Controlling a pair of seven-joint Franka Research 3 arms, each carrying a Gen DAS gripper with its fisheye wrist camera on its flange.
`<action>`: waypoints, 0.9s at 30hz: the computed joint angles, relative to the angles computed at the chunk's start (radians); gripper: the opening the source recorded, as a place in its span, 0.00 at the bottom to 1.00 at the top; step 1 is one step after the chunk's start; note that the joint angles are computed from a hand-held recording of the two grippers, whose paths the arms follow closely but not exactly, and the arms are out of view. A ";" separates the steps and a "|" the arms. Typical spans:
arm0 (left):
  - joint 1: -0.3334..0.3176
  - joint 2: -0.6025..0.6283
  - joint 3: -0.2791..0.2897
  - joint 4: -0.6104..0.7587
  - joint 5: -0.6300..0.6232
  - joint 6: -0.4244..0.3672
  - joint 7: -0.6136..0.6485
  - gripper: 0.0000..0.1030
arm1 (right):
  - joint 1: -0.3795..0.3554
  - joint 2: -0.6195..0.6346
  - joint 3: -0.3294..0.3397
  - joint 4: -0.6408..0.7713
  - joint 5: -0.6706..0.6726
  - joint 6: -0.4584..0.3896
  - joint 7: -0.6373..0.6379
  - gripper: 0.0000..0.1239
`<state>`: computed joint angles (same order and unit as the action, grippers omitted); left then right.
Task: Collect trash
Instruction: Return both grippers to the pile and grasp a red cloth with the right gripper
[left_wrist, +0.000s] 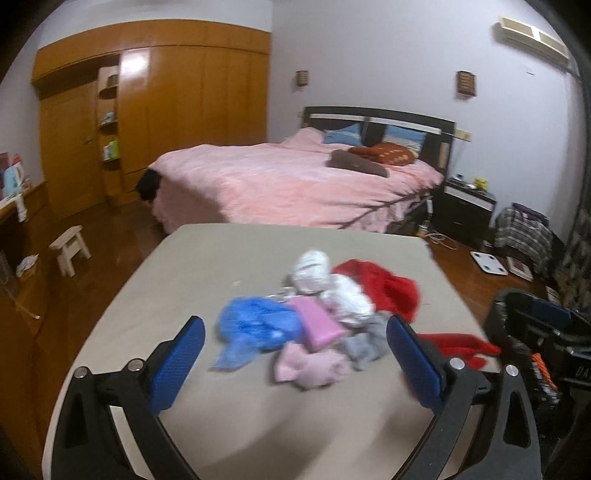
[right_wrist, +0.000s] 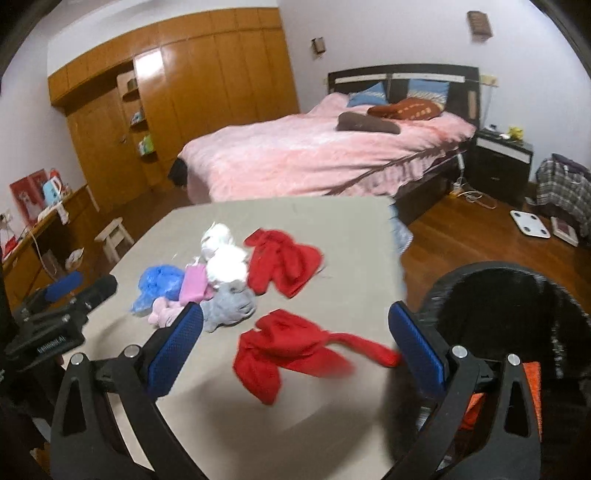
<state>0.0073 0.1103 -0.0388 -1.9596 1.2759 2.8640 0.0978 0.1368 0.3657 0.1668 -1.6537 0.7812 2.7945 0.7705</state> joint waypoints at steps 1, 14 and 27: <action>0.004 -0.004 0.004 -0.008 -0.002 -0.004 -0.003 0.94 | 0.016 0.016 -0.010 0.014 -0.029 -0.009 0.024 0.79; 0.030 0.003 0.010 -0.049 -0.053 -0.015 0.036 0.93 | 0.095 0.183 -0.064 0.145 -0.310 -0.054 0.246 0.79; 0.018 0.038 0.018 -0.040 -0.129 0.003 0.096 0.93 | 0.084 0.225 -0.061 0.202 -0.400 -0.159 0.309 0.43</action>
<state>0.0248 0.1486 -0.0211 -1.9992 1.1466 2.8670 0.1939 0.2208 0.5909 0.1061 -1.4521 0.3815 2.6358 1.0795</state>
